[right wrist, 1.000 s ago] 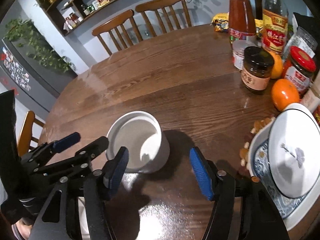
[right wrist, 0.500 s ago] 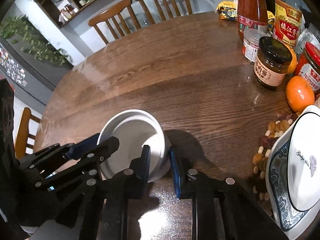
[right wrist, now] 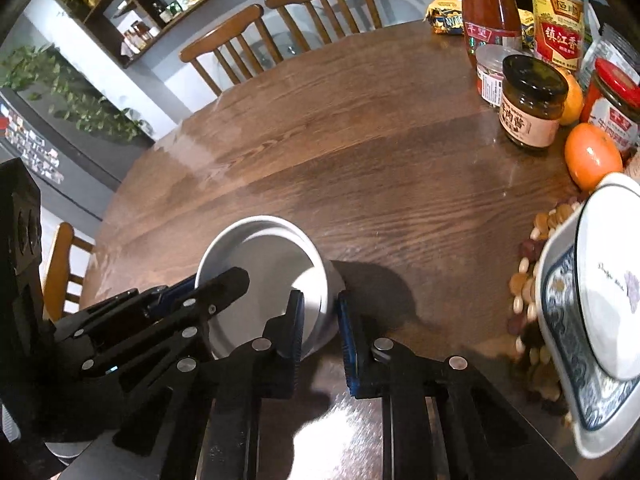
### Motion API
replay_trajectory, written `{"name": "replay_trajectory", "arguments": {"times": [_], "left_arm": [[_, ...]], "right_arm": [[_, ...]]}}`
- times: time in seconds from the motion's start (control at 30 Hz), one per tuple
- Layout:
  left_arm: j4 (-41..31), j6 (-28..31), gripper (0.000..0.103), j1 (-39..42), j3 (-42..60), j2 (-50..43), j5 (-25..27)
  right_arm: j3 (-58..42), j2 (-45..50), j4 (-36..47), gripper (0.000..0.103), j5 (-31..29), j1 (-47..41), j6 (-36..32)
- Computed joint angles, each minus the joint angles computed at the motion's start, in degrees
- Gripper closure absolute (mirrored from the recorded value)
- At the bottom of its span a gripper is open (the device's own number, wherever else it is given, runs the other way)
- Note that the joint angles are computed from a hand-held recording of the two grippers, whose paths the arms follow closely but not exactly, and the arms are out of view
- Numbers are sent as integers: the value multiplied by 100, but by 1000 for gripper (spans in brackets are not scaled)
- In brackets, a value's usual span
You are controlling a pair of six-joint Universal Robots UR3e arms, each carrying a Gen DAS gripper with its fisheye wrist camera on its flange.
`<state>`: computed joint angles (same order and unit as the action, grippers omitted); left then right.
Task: Organize plates and bowls
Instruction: 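Lift the white ramekin and carry it over the nested white bowls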
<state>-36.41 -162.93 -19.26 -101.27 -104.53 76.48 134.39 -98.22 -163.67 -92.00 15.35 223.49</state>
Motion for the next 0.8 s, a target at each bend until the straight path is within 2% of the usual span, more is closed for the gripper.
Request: {"name": "replay_trajectory", "arguments": {"times": [0.43, 0.8], "left_arm": [[78, 241, 95, 417, -1080, 1391, -326], [-637, 876, 95, 1432, -2078, 3348, -953]], "right_arm": [[-562, -284, 699, 82, -903, 1044, 508], [-1677, 97, 1475, 82, -1958, 2401, 1189]]}}
